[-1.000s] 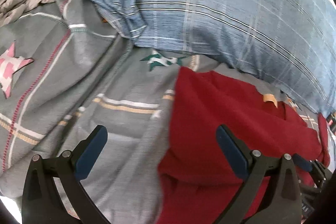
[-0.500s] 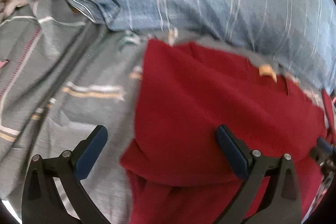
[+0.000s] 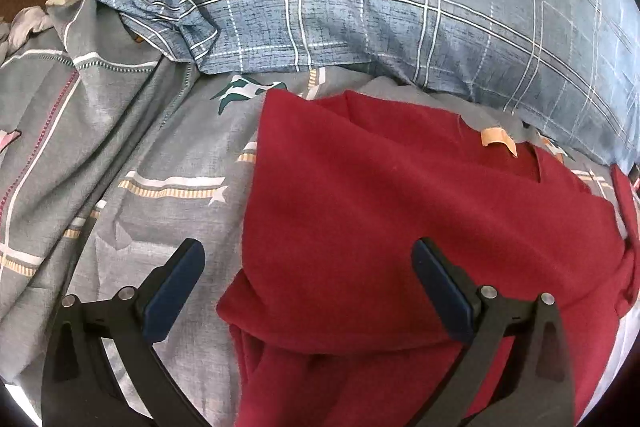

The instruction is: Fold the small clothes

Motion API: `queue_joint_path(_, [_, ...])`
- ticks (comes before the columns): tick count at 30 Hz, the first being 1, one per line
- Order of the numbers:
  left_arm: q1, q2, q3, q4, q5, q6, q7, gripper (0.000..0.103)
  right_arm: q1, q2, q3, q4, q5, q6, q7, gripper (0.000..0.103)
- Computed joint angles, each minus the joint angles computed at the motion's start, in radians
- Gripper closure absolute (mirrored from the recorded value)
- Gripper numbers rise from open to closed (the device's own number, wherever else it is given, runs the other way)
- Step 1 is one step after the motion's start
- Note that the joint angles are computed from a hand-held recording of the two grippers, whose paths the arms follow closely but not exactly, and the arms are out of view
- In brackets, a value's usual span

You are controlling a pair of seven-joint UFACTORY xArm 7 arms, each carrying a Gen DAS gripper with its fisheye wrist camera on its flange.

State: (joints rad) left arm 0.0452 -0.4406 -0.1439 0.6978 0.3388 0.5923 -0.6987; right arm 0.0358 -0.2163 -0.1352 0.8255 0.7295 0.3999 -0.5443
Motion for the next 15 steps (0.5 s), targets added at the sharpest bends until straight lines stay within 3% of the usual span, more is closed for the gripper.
queue_joint_path(4, [-0.003,0.007,0.000,0.000,-0.003,0.001,-0.001,0.000,-0.020,0.037,-0.015,0.037,0.031,0.024,0.019,0.032])
queue_joint_path(7, [-0.007,0.014,0.000,0.002,-0.001,0.007,0.007,0.000,-0.032,0.092,0.026,0.087,-0.018,-0.023,0.064,0.026])
queue_joint_path(12, [-0.014,0.016,0.016,0.001,-0.021,0.002,0.019,0.000,-0.082,0.282,0.079,0.231,-0.406,-0.064,0.386,0.023])
queue_joint_path(13, [-0.015,0.018,0.019,0.002,-0.029,0.003,0.022,0.000,-0.089,0.322,0.074,0.265,-0.468,-0.046,0.443,0.026])
queue_joint_path(15, [-0.018,0.021,0.024,0.004,-0.040,0.003,0.031,0.000,-0.123,0.379,0.090,0.311,-0.483,-0.010,0.464,0.036])
